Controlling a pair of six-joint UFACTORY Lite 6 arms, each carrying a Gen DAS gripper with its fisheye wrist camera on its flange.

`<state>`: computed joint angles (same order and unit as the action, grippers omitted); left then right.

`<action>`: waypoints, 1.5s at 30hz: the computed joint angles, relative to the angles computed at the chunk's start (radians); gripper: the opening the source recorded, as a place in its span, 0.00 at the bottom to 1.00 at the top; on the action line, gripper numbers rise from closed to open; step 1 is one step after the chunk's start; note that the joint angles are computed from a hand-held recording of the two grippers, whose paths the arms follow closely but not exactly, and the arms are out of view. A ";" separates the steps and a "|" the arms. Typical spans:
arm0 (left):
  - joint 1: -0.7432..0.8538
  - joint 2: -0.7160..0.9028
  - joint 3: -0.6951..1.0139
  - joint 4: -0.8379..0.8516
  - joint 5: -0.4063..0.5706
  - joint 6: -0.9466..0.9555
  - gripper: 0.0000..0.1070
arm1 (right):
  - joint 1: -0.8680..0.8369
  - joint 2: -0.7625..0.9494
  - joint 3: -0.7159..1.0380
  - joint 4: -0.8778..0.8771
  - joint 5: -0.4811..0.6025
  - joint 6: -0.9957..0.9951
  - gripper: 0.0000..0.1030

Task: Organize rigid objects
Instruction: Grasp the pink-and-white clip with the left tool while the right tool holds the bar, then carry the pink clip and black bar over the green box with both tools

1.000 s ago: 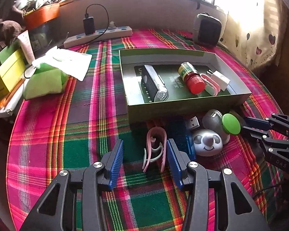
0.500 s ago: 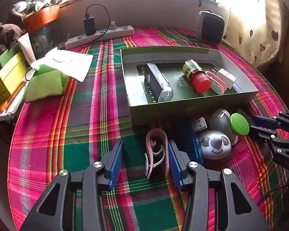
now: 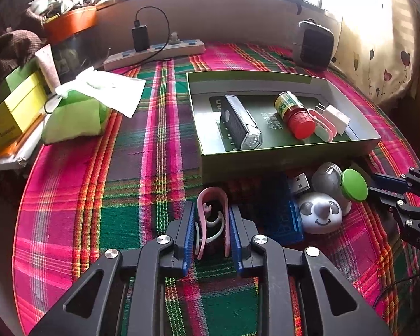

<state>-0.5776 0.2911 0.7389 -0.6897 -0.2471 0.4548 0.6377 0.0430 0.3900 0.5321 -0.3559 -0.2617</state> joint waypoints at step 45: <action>-0.018 -0.217 -0.030 -0.253 0.048 0.259 0.20 | 0.000 -0.284 -0.070 0.330 0.050 -0.270 0.24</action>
<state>-0.5958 0.0744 0.7090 -0.9422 -0.1989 0.7140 0.6378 -0.2413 0.3196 0.8625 -0.3055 -0.5314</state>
